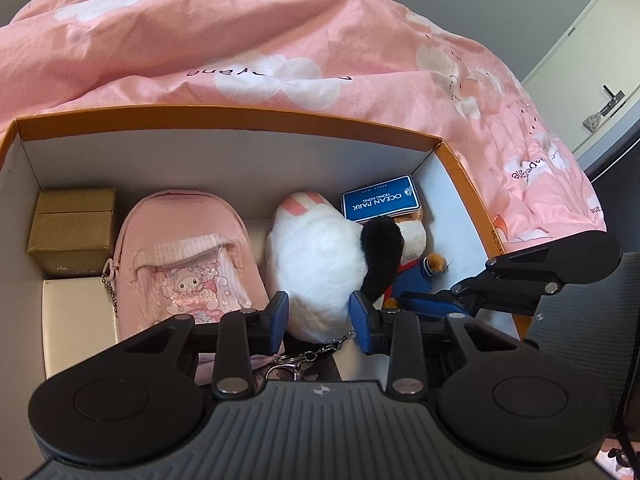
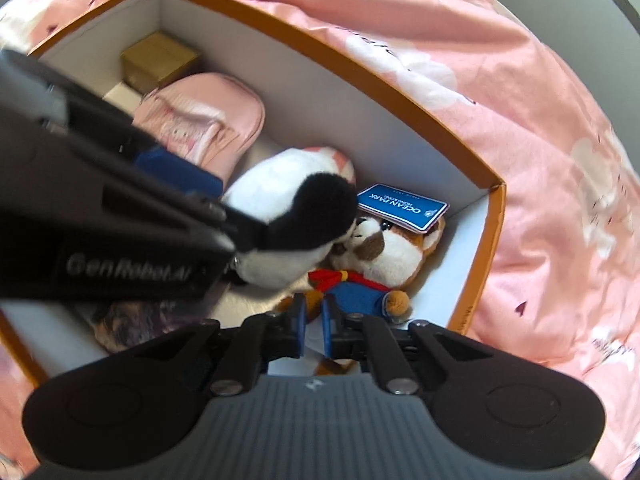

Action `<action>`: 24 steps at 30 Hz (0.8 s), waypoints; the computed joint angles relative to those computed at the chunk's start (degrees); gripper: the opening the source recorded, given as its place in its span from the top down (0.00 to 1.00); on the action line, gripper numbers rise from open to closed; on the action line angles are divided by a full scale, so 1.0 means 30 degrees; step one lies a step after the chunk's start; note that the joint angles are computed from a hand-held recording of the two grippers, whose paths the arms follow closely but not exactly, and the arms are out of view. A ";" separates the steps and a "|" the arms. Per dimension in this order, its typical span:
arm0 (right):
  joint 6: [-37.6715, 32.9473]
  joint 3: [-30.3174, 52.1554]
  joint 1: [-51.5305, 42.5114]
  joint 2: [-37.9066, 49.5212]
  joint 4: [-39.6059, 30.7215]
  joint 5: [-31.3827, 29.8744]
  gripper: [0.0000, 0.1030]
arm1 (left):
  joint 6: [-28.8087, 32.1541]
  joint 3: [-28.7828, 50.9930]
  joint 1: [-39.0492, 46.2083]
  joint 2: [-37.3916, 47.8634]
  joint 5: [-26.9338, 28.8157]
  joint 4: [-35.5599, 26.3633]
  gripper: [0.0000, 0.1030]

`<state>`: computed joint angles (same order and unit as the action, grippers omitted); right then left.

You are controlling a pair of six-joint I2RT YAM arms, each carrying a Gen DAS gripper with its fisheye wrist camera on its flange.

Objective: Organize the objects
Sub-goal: 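Lower the bunny plush with the left tool while the right tool lowers the dog plush, then open both tools and withdraw them from the orange box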

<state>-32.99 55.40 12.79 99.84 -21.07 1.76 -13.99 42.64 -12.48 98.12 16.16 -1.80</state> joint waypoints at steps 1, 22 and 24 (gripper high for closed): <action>0.0024 -0.0096 -0.0005 -0.0051 0.0141 -0.0003 0.92 | 0.0045 -0.0036 -0.0056 -0.0066 -0.0078 0.0010 0.60; 0.2601 -0.4457 -0.3075 -1.0252 -0.1822 -0.3876 0.84 | -0.0593 -0.3977 -0.2231 -1.1134 -0.3623 -0.2905 0.60; 0.4006 -0.4896 -0.2265 -1.1469 -0.1855 -0.3889 0.79 | -0.0241 -0.4213 -0.2661 -1.2619 -0.3910 -0.3716 0.60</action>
<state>-20.98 40.71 6.00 65.43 -26.64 -9.91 -14.71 30.00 -20.47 60.26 4.43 -12.95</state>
